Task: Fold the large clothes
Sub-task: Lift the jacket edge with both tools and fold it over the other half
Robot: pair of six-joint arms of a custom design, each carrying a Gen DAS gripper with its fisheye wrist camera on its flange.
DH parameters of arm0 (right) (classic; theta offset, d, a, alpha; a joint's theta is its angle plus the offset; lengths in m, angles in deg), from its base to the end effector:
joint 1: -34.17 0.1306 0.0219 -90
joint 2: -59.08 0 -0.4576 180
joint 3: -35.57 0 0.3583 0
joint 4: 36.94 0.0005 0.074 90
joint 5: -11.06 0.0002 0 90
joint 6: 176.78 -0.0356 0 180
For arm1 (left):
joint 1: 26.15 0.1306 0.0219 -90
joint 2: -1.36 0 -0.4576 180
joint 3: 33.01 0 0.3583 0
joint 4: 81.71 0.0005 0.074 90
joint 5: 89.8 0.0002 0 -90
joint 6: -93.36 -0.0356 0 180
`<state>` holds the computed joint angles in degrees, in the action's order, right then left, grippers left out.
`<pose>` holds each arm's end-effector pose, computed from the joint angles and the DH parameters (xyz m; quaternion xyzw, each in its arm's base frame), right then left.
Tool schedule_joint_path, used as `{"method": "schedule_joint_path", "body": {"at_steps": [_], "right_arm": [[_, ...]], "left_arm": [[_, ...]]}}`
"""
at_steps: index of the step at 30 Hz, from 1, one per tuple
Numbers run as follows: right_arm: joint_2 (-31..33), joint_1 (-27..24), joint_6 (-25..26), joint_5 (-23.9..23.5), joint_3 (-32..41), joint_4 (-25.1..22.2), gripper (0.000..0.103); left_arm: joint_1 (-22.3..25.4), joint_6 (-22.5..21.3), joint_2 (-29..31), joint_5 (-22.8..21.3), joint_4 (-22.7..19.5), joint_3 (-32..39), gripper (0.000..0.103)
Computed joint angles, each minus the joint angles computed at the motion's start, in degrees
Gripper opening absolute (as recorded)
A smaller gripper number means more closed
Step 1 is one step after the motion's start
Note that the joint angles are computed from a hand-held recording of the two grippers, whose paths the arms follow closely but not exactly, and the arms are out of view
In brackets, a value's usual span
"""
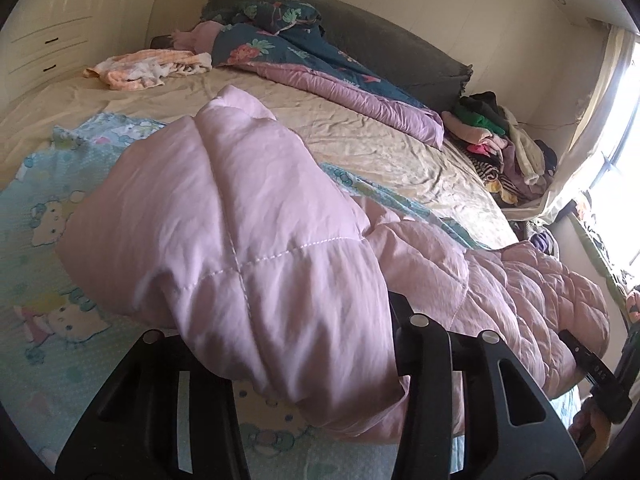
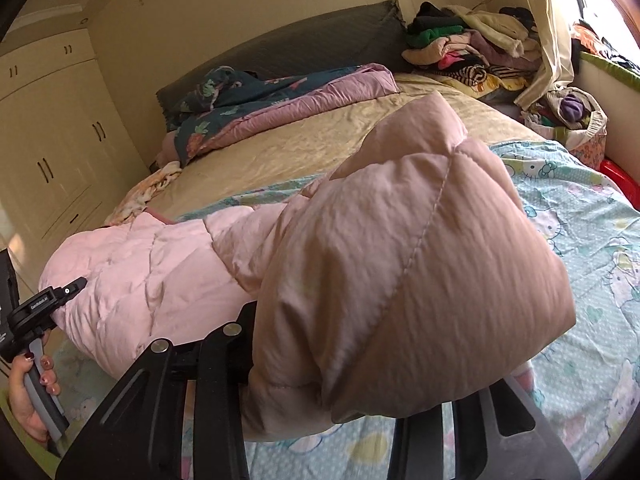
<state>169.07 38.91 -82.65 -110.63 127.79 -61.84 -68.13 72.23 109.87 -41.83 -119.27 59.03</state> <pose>0.5925 0.0674 0.3804 -0.1774 0.8700 0.2521 0.3848 0.4390 -0.3636 0.3815 -0.3141 0.8378 -0.0438 0.4444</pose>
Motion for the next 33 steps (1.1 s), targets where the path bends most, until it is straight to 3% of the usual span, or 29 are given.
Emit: {"method": "schedule_joint_path", "body": {"at_steps": [10,33], "right_arm": [[-5.4,-2.3,2.1,-2.2,-6.6,0.1,0.033],[-13.0,-4.6,4.2,-3.1,-17.9,2.8,0.034]], "left_arm": [[-4.4,4.8,-1.5,-2.0,-4.5,-1.1,0.035],[-10.3,10.7,-3.3,-4.0,-6.4,-5.5,0.035]]}}
